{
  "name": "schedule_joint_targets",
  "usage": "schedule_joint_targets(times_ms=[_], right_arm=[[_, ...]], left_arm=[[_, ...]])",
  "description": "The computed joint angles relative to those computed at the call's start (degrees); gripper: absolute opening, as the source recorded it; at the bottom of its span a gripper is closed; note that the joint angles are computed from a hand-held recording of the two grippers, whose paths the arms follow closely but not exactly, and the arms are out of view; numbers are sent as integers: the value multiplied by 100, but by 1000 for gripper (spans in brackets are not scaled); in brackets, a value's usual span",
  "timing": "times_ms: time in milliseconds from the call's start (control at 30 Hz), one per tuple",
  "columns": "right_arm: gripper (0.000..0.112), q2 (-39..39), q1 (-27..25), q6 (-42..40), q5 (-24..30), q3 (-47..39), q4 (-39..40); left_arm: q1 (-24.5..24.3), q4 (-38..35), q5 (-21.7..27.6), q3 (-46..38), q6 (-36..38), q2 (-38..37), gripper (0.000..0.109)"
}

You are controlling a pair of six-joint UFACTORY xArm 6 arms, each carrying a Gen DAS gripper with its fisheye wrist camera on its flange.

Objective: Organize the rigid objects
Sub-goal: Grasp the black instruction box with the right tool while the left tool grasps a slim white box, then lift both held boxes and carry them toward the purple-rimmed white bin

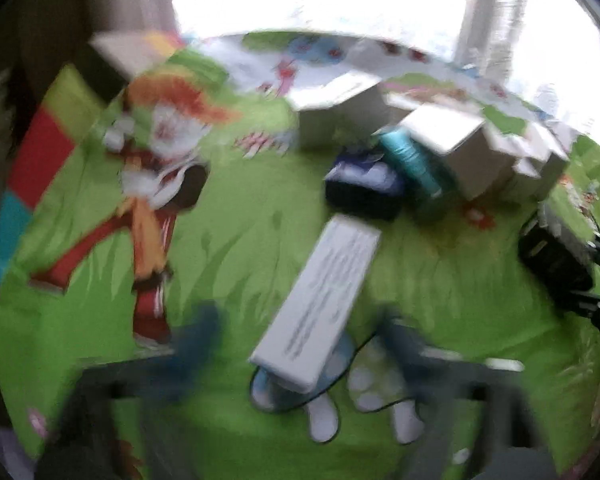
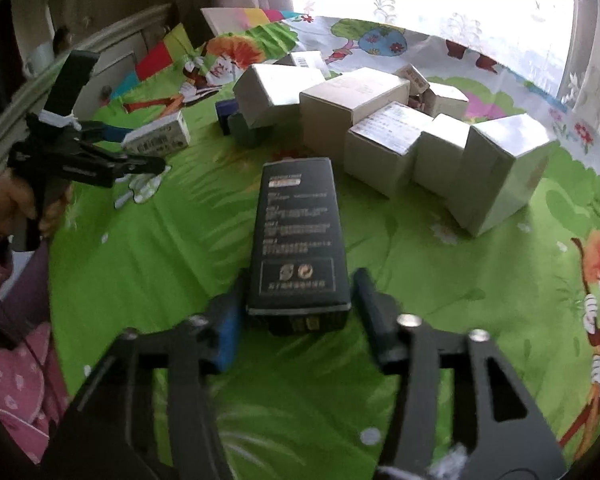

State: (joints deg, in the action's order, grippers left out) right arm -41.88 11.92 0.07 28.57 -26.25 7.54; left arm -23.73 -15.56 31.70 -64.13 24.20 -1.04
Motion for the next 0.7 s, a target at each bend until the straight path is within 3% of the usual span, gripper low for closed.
schedule_joint_targets(times_ms=[67, 167, 267, 400, 433, 500, 567, 700], right_arm=[[75, 181, -14, 211, -32, -119, -171], [79, 475, -35, 428, -91, -306, -447], [81, 755, -15, 569, -27, -539, -746], [81, 850, 48, 845, 131, -652, -1160], [78, 836, 60, 913, 123, -634, -1226], [42, 725, 64, 1142, -40, -513, -1412], [42, 643, 78, 1840, 59, -485, -1907], [42, 432, 231, 2808, 158, -330, -2545]], left_arm=[[-123, 57, 42, 69, -41, -84, 26], [-479, 131, -390, 541, -268, -356, 26], [-763, -95, -392, 529, -406, -347, 26], [-1124, 797, -705, 535, -1424, -246, 26], [-1189, 1015, -789, 582, -1660, -261, 26], [-1270, 1595, -998, 677, -2330, -274, 26], [-1295, 2201, -1152, 782, -2873, -313, 26], [-1279, 2414, -1164, 779, -2994, -315, 26]])
